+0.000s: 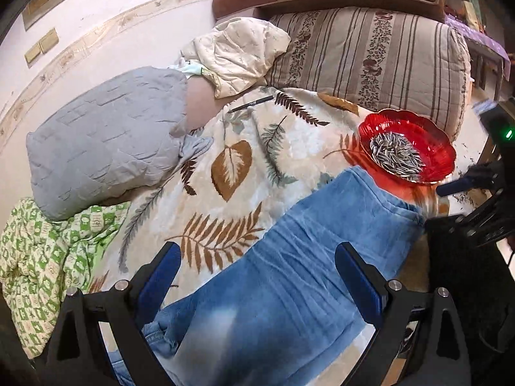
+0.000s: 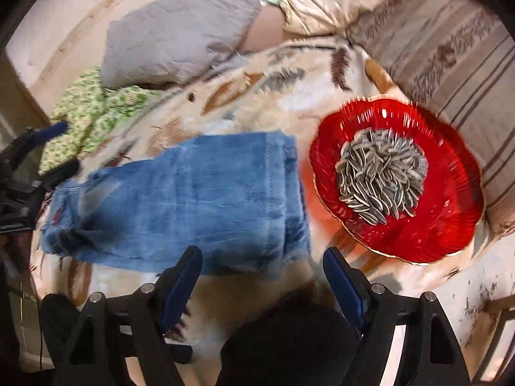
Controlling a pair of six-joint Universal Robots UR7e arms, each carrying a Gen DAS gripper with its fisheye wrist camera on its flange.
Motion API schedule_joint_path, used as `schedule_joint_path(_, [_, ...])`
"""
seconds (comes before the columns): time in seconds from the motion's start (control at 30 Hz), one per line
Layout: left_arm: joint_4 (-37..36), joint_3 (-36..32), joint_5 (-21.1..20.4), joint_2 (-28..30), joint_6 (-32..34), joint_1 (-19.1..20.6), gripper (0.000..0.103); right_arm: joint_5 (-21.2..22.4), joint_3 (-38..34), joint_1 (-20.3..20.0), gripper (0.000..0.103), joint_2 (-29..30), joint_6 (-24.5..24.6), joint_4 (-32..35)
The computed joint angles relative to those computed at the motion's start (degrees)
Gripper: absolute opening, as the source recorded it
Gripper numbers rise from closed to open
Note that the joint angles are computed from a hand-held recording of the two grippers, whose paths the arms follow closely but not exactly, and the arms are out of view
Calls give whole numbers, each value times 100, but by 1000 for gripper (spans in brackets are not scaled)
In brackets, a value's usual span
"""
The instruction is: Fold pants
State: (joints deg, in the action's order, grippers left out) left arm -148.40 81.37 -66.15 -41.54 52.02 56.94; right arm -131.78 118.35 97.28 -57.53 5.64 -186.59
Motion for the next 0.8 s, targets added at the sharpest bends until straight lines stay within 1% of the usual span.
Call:
schedule_joint_path(0.2, [98, -311, -7, 272, 145, 70, 96, 230, -373, -364, 79, 175, 377, 707])
schedule_joint_path(0.33, [405, -674, -100, 527, 181, 106, 96, 297, -631, -557, 79, 297, 584, 1131])
schedule_joint_path(0.37, [524, -773, -179, 593, 236, 109, 96, 243, -685, -541, 65, 351, 462, 1148])
schedule_joint_path(0.4, [654, -869, -260, 658, 301, 110, 96, 302, -697, -529, 57, 371, 262, 1104])
schedule_joint_path(0.43, [820, -989, -379, 737, 404, 108, 96, 226, -703, -500, 41, 389, 156, 1077])
schedule_joint_path(0.47, [931, -1068, -475, 797, 493, 103, 96, 169, -692, -495, 29, 382, 106, 1069])
schedule_joint_path(0.5, [1120, -1181, -589, 885, 646, 87, 96, 262, -614, -522, 25, 312, 68, 1006])
schedule_joint_path(0.57, [1392, -1327, -693, 1041, 957, 27, 96, 631, -374, -599, 17, 114, 28, 794])
schedule_joint_path(0.6, [1608, -1440, -715, 1153, 1127, -18, 96, 695, -310, -598, 16, 80, -27, 700])
schedule_joint_path(0.67, [1945, -1629, -692, 1381, 1395, -114, 96, 756, -171, -558, 14, 39, -156, 481])
schedule_joint_path(0.73, [2261, -1843, -670, 1591, 1520, -181, 96, 741, -96, -491, 13, 49, -247, 272])
schedule_joint_path(0.8, [2921, -2225, -742, 1847, 1562, -228, 96, 761, 1, -469, 11, 40, -336, 54])
